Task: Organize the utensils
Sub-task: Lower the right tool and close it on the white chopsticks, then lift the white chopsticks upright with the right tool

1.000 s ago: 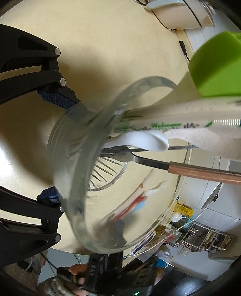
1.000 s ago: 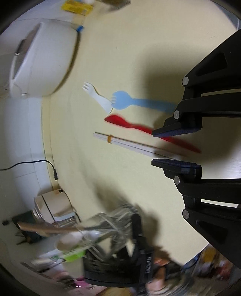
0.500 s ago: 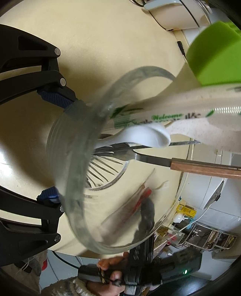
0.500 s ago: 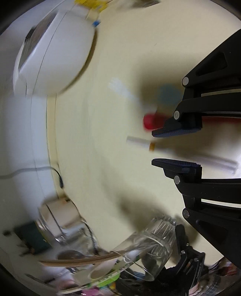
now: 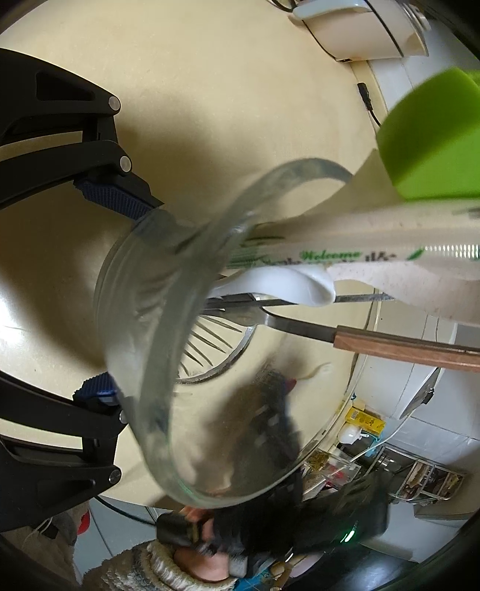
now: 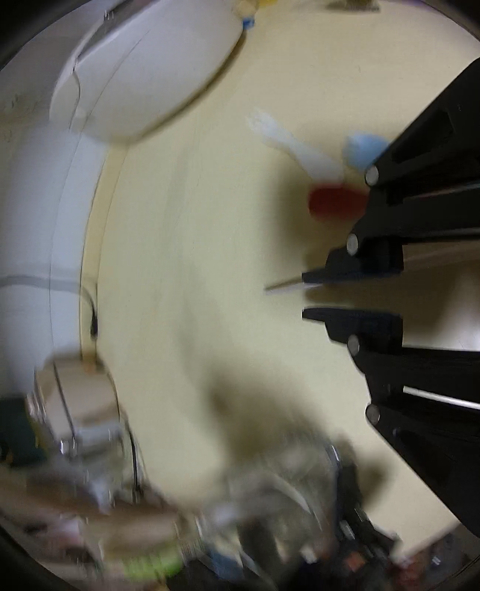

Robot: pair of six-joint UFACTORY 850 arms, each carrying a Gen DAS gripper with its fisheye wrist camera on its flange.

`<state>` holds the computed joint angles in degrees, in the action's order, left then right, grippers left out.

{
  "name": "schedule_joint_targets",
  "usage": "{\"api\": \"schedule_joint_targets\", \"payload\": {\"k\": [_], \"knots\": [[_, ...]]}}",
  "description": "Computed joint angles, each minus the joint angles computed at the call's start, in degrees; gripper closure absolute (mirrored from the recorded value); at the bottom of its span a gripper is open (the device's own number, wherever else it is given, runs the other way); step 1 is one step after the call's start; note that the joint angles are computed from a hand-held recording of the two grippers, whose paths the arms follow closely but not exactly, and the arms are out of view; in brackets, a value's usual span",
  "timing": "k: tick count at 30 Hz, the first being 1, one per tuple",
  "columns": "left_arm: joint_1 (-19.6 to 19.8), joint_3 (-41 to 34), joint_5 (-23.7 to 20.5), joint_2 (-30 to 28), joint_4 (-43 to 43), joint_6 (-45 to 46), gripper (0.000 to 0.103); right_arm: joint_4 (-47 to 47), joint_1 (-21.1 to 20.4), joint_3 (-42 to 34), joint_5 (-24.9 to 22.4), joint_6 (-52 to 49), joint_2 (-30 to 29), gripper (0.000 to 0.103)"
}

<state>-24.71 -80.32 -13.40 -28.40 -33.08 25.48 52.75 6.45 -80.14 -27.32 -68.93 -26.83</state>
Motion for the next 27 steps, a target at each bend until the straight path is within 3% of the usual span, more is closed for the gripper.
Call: {"api": "schedule_joint_targets", "payload": {"k": [1, 3, 7, 9, 15, 21, 27], "knots": [[0.05, 0.09, 0.0, 0.05, -0.29, 0.3, 0.028, 0.21, -0.11, 0.69, -1.56, -1.18, 0.44, 0.093], [0.06, 0.07, 0.0, 0.06, 0.44, -0.28, 0.028, 2.47, 0.22, 3.91, -0.21, -5.65, 2.54, 0.093], [-0.27, -0.52, -0.05, -0.26, 4.18, -3.74, 0.028, 13.03, -1.23, 8.59, -0.68, -14.42, 6.01, 0.093], [-0.46, -0.69, -0.11, -0.27, 5.52, -5.09, 0.028, 13.88, -1.11, 9.3, 2.99, -14.38, 6.61, 0.092], [-0.66, -1.23, -0.21, -0.63, 7.5, -7.01, 0.028, -1.76, 0.47, 3.2, 7.04, 3.04, 1.87, 0.088], [-0.64, -1.26, -0.2, -0.68, 7.36, -6.86, 0.028, -12.21, 2.1, 0.7, 7.96, 11.29, -0.11, 0.085], [-0.97, -1.65, -0.18, -0.96, 10.23, -9.58, 0.028, -9.34, 1.84, -0.26, 6.07, 9.11, -0.89, 0.091]]}}
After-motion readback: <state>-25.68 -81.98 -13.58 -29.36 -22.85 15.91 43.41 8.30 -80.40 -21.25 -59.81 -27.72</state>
